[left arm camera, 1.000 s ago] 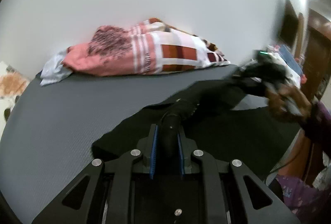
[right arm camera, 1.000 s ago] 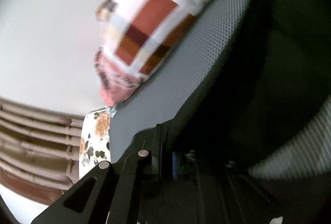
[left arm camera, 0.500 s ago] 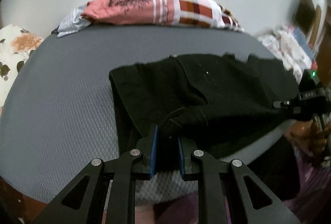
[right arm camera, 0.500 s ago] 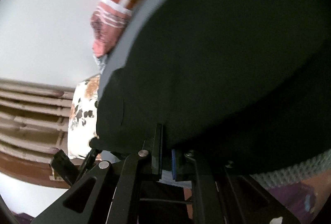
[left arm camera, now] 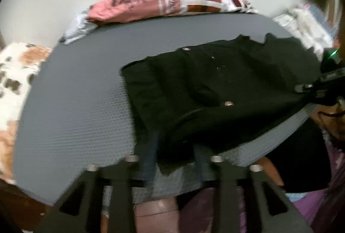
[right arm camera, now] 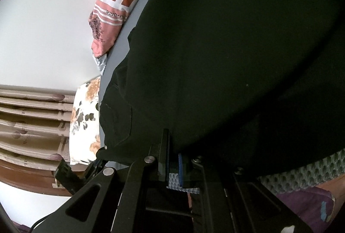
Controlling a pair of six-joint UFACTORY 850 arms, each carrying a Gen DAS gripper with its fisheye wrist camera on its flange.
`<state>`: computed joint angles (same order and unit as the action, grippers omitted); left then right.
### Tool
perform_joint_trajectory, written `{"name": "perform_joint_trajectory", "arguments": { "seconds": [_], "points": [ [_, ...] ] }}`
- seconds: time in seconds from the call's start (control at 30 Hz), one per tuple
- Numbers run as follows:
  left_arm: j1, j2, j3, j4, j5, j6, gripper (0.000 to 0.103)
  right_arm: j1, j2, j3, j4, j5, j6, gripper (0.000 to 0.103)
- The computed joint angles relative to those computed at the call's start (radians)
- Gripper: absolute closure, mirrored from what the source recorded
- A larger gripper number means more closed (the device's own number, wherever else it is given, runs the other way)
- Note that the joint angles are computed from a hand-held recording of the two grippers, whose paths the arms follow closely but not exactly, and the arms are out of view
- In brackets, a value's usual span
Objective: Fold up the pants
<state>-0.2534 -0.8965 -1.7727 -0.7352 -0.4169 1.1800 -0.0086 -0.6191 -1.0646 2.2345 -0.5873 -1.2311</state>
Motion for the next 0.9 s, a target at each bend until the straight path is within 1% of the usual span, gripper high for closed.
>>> {"name": "perform_joint_trajectory", "arguments": {
  "seconds": [0.07,0.1,0.13,0.2,0.23,0.33,0.4,0.43,0.5,0.53,0.63,0.7,0.73,0.77,0.8,0.87,0.9],
  "points": [
    [0.005,0.031,0.035,0.009,0.067,-0.010,0.026,0.000,-0.001,0.001,0.002,-0.004,-0.002,0.096],
    [0.010,0.039,0.041,0.005,0.089,-0.014,0.021,0.000,-0.003,-0.001,0.004,-0.005,-0.005,0.096],
    [0.016,0.040,0.039,-0.014,0.095,0.000,0.020,0.000,-0.005,-0.002,0.006,-0.009,-0.009,0.096],
    [0.025,0.035,0.016,0.001,0.092,-0.041,0.020,0.002,-0.010,-0.004,0.012,-0.016,-0.018,0.096],
    [0.029,0.039,0.011,-0.020,0.097,-0.039,0.020,0.004,-0.012,-0.006,0.014,-0.019,-0.018,0.096],
    [0.036,0.059,0.017,-0.175,0.106,0.079,0.020,0.005,-0.016,-0.008,0.017,-0.030,-0.021,0.096],
    [0.030,0.064,0.009,-0.201,0.103,0.097,0.020,0.006,-0.018,-0.010,0.017,-0.033,-0.023,0.096],
    [0.027,0.066,0.003,-0.221,0.090,0.108,0.020,0.007,-0.019,-0.009,0.018,-0.037,-0.024,0.096],
    [0.028,0.067,-0.008,-0.261,0.036,0.127,0.020,0.005,-0.021,-0.007,0.023,-0.047,-0.028,0.096],
    [0.027,0.068,-0.010,-0.248,0.023,0.111,0.020,0.004,-0.021,-0.007,0.023,-0.050,-0.029,0.096],
    [0.028,0.040,-0.060,-0.082,-0.066,-0.095,0.020,0.003,-0.022,-0.005,0.021,-0.058,-0.028,0.096],
    [0.039,0.019,-0.083,-0.028,-0.134,-0.212,0.020,0.001,-0.022,-0.003,0.020,-0.066,-0.027,0.096],
    [0.048,-0.002,-0.107,0.003,-0.186,-0.290,0.020,0.000,-0.022,-0.001,0.021,-0.072,-0.027,0.096],
    [0.062,-0.040,-0.153,0.031,-0.270,-0.384,0.020,-0.002,-0.022,0.002,0.023,-0.079,-0.028,0.096],
    [0.070,-0.062,-0.172,0.035,-0.322,-0.436,0.020,-0.002,-0.022,0.004,0.025,-0.083,-0.028,0.096],
    [0.087,-0.106,-0.208,0.008,-0.406,-0.502,0.020,-0.002,-0.022,0.006,0.027,-0.088,-0.029,0.096],
    [0.089,-0.115,-0.213,-0.001,-0.425,-0.516,0.020,-0.002,-0.022,0.006,0.027,-0.090,-0.029,0.096]
  ]
}}
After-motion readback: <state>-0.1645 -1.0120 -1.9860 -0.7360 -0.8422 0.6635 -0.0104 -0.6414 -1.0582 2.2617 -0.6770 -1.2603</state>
